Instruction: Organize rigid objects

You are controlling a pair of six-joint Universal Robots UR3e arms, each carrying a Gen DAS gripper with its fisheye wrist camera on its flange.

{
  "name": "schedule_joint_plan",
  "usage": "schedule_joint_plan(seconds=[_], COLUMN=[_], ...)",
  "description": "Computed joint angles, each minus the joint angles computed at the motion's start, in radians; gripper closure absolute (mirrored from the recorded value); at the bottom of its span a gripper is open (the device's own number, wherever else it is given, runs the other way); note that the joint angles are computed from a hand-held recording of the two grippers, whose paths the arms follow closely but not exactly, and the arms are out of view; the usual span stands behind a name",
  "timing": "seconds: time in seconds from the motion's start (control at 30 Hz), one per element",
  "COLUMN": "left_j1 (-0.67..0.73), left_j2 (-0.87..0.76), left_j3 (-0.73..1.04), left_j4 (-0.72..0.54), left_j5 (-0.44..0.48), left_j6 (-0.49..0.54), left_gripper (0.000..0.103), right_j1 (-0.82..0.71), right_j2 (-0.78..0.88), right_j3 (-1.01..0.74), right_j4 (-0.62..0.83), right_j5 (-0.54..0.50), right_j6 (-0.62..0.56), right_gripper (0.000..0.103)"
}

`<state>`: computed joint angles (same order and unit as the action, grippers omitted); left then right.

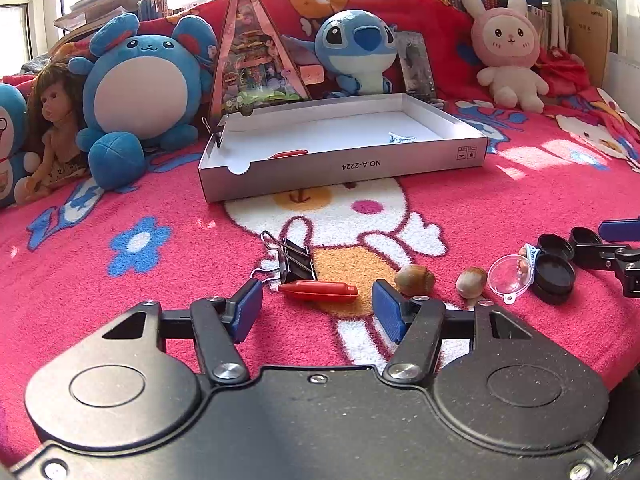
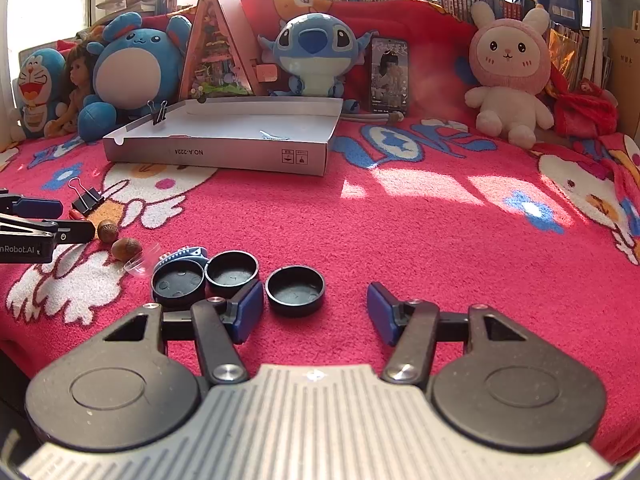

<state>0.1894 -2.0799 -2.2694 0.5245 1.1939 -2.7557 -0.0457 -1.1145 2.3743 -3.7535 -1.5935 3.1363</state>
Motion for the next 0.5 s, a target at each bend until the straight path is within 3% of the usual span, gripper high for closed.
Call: schedule_joint_plan(seconds=[0.2,0.37,0.5], left_j1=[0.005,0.012,0.013], left_j2=[-0.023,-0.003,0.016], left_j3=[0.034,0.028,0.004], left_j4=[-0.013,-0.050,-0.052], left_j5=[-0.002,-0.025,-0.029], left_j6=[-0.014,-0.003,0.012], left_gripper=[0.047,0.060,0.060], right_j1=[0.009,0.009,0.012], right_j2=[0.003,0.005,0.008], right_j3=[-0.007,-0.011,-0.014], right_j4=[0.003,0.006,0.006], right_j5=[-0.008,-0.007,-0.010], right_j6=[-0.001,-0.002,-0.002], right_gripper=[0.038,0.038,0.038])
